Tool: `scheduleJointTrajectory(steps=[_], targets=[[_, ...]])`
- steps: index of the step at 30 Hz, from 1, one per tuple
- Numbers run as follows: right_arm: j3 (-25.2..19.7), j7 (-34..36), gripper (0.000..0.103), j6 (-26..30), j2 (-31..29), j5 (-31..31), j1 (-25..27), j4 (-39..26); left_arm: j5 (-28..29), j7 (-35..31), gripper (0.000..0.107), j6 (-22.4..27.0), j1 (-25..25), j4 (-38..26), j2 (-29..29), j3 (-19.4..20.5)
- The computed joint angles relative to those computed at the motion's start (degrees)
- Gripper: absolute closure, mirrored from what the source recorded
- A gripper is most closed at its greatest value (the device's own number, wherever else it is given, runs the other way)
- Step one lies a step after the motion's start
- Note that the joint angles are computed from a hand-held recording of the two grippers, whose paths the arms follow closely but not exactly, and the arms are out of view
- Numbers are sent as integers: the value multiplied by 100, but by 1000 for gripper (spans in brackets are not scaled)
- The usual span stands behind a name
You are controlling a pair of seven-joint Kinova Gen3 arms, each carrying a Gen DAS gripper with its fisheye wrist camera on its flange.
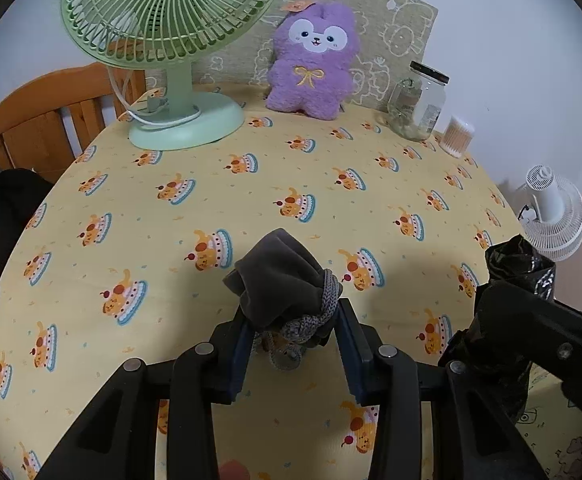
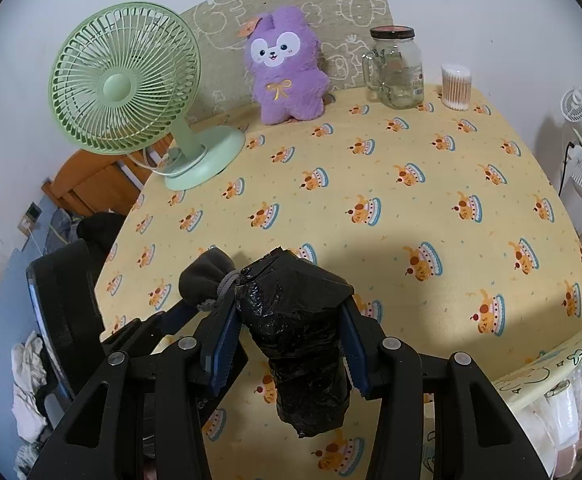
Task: Organize soft objects
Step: 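Lift the gray glove and black glove off the table with both tools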
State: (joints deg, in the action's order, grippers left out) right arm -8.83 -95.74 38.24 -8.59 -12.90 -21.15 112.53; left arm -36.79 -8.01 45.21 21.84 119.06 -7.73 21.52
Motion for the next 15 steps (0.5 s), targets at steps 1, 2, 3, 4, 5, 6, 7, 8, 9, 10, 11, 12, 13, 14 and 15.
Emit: scheduleJointTrajectory(steps=[1,2,3,4,5,6,7,8,9,10,11,12,13,14,15], targets=[[-25,-38,53,-4,3,45,5,-3,-6,10,67,29,5,-7,-11,11],[-43,-74,53,-7,3,85,8,-5,-1,-2,67,73,11,-25,-16,18],[-57,-106,53,-14,0,119,9,-6,-4,-5,67,112,17,-39,-21,29],[-68,-135,53,-19,-3,151,9,-6,-24,25,67,158,24,-50,-25,55],[-87,-174,53,-24,-13,196,9,-6,-46,49,67,236,36,-74,-28,84],[-92,-194,53,-22,-18,224,6,-12,-59,63,67,275,48,-83,-38,96],[-111,-228,53,-21,-31,265,2,-14,-69,78,67,307,61,-90,-48,109],[-120,-251,53,-17,-35,291,-4,-22,-69,82,67,347,75,-105,-67,120],[-134,-280,53,-12,-49,323,-10,-25,-67,77,67,370,80,-116,-76,122],[-137,-293,53,-9,-60,341,-18,-29,-63,78,67,407,88,-133,-89,133],[-147,-312,53,-6,-80,366,-25,-28,-63,79,67,442,96,-146,-108,148],[-149,-320,53,1,-89,380,-33,-36,-67,72,68,503,104,-174,-113,172],[-148,-321,53,8,-112,385,-42,-36,-102,87,68,606,120,-213,-110,224],[-145,-318,53,15,-141,388,-49,-35,-149,123,68,702,140,-246,-113,275],[-142,-319,53,22,-166,392,-51,-37,-189,167,68,764,161,-267,-117,309]])
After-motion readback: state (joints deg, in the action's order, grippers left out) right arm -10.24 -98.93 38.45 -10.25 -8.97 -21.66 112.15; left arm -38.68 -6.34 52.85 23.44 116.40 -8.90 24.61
